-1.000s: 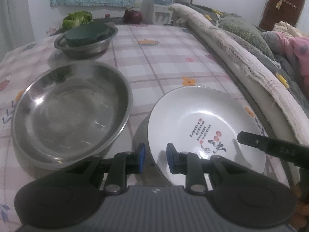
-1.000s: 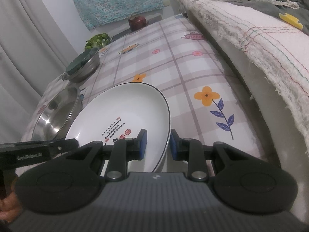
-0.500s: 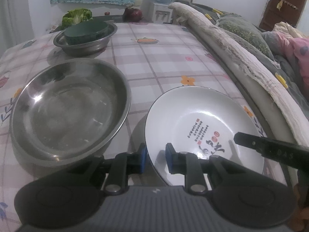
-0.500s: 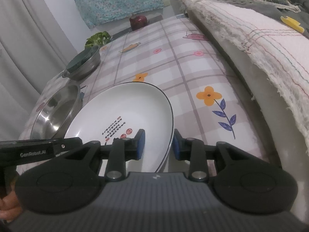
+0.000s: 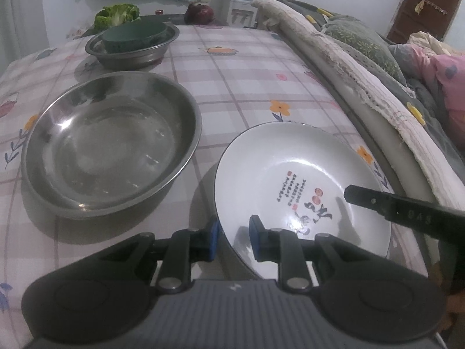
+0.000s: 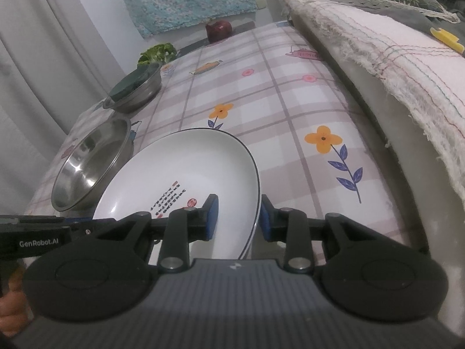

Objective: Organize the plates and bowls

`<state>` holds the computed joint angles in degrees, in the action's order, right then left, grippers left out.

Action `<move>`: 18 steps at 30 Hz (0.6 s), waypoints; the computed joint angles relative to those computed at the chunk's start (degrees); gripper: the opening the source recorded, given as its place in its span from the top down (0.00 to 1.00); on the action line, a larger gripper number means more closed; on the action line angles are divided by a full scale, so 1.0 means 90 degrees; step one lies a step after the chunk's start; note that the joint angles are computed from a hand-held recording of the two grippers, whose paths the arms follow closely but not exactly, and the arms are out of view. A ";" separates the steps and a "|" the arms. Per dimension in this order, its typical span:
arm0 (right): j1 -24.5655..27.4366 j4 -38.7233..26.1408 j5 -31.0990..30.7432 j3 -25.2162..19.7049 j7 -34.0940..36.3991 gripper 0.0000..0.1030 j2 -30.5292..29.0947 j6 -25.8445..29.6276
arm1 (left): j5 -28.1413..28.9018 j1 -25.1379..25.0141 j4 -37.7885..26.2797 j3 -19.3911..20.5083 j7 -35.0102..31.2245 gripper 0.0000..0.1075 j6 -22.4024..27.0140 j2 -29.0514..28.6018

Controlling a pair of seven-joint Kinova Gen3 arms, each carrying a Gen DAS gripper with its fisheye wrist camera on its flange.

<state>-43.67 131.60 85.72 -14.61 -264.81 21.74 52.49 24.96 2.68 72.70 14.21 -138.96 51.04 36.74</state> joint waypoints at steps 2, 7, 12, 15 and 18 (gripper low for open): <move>-0.0039 -0.0022 -0.0078 -0.0012 0.0041 0.72 0.0010 0.0045 | -0.0054 0.0043 -0.0030 -0.0014 -0.0024 0.78 -0.0011 0.0026; -0.0230 -0.0137 -0.0441 0.0009 0.0368 0.73 0.0066 0.0195 | -0.0135 0.0124 -0.0224 -0.0035 0.0077 0.72 0.0105 0.0166; -0.0440 -0.0144 -0.0509 0.0037 0.0419 0.73 0.0160 0.0365 | -0.0108 0.0115 -0.0140 0.0028 -0.0047 0.69 -0.0066 0.0172; -0.0542 -0.0338 -0.0716 0.0065 0.0883 0.73 0.0275 0.0489 | -0.0094 0.0131 -0.0034 0.0058 -0.0124 0.67 -0.0221 0.0135; -0.0683 -0.0605 -0.0967 0.0135 0.1375 0.68 0.0416 0.0656 | -0.0130 0.0185 0.0134 0.0050 -0.0159 0.66 -0.0444 0.0043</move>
<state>-49.81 126.15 77.01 -13.40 -252.44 25.48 58.39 23.79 4.35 73.91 14.66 -140.40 47.05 37.13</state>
